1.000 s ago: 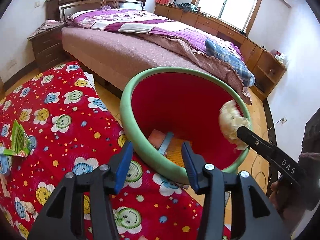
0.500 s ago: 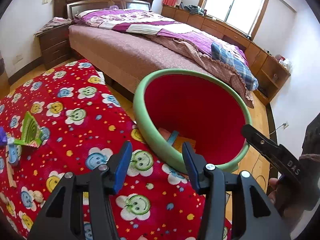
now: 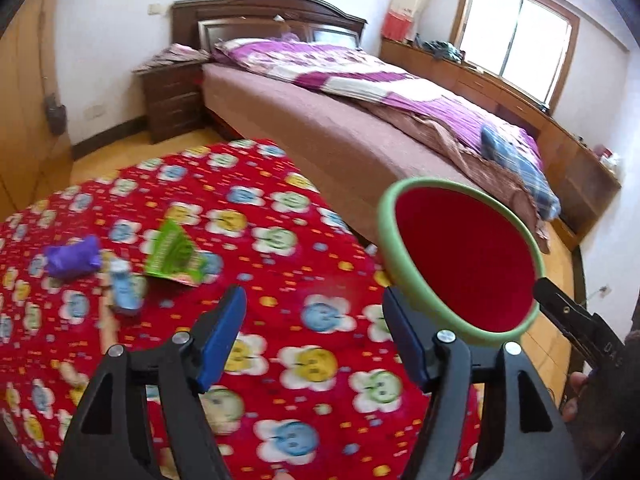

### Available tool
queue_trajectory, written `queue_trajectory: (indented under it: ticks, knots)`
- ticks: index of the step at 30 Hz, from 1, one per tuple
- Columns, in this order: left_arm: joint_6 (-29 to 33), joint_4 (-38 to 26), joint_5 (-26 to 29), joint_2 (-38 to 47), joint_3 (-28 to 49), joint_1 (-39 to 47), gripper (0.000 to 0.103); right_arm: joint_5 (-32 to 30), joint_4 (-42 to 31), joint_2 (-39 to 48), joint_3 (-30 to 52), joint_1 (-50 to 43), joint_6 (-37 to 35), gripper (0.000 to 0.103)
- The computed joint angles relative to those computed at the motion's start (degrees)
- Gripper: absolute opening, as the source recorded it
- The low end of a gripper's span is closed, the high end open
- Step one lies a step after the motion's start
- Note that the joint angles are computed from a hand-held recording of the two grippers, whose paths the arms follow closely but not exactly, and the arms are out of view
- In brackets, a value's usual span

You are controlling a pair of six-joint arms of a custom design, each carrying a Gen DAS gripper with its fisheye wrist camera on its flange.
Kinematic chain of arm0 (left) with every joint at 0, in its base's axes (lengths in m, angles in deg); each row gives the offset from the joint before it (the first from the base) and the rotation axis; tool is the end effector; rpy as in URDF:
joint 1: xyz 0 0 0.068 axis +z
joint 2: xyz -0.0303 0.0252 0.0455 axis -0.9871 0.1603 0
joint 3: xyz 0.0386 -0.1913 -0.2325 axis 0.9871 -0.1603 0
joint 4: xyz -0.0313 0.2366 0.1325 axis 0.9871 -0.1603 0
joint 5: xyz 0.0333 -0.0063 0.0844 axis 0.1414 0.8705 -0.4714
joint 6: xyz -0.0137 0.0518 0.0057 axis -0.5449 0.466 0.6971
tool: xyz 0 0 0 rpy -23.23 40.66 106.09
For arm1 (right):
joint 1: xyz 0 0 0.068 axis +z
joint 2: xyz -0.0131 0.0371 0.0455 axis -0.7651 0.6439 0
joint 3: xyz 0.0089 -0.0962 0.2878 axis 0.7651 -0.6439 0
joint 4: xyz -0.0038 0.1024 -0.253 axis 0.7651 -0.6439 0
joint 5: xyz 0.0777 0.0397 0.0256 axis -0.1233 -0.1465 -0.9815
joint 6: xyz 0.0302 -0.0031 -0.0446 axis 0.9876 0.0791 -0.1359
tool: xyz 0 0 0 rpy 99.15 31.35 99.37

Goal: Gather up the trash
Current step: 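Move both grippers back over the remaining items on the quilt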

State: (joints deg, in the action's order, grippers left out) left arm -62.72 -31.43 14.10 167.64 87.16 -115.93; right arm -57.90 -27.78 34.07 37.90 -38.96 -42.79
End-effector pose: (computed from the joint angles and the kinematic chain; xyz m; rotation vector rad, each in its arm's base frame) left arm 0.3236 -0.2102 0.0946 -0.2470 2.3390 -0.1176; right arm 0.2995 0.0663 0.0802 0.1079 2.2217 0.5847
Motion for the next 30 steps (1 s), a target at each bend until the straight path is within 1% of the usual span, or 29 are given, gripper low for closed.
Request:
queue_trajectory:
  ticks: [1, 4, 7, 10, 11, 12, 15, 23, 26, 30]
  knots:
    - [-0.1, 0.4, -0.3, -0.8, -1.1, 0.4, 0.074, 0.7, -0.3, -0.4, 0.0, 0.8, 0.0, 0.071]
    - [-0.4, 2.1, -0.6, -3.4, -4.7, 2.0, 0.075, 2.4, -0.5, -1.0, -0.2, 3.1, 0.1, 0.075]
    - [-0.6, 3.4, -0.7, -5.8, -7.8, 3.5, 0.085, 3.7, -1.1, -1.4, 0.0, 5.0, 0.0, 0.075]
    - [0.1, 5.9, -1.0, -8.3, -11.4, 5.5, 0.085, 4.7, -1.5, -1.7, 0.1, 6.8, 0.1, 0.075]
    - [0.2, 6.8, -1.6, -8.8, -12.3, 5.8, 0.086, 4.9, -1.6, -1.8, 0.3, 7.4, 0.2, 0.076]
    - [0.5, 8.6, -3.3, -9.5, -14.0, 6.3, 0.087, 5.0, -1.7, -1.7, 0.4, 7.8, 0.2, 0.076]
    - [1.0, 9.8, -6.4, -10.9, -16.5, 7.7, 0.088, 5.4, -2.2, -1.6, 0.9, 9.1, 0.2, 0.076]
    - [4.1, 6.5, -1.4, -13.1, -19.0, 17.8, 0.088, 6.4, -3.3, -1.0, 1.8, 12.2, 0.1, 0.076]
    - [4.9, 6.6, -0.6, -13.1, -19.7, 21.7, 0.088, 6.5, -3.8, -0.7, 2.3, 12.9, 0.1, 0.076]
    - [5.8, 9.3, 0.5, -12.5, -20.8, 26.8, 0.088, 6.5, -4.8, 0.1, 3.2, 13.5, 0.1, 0.076]
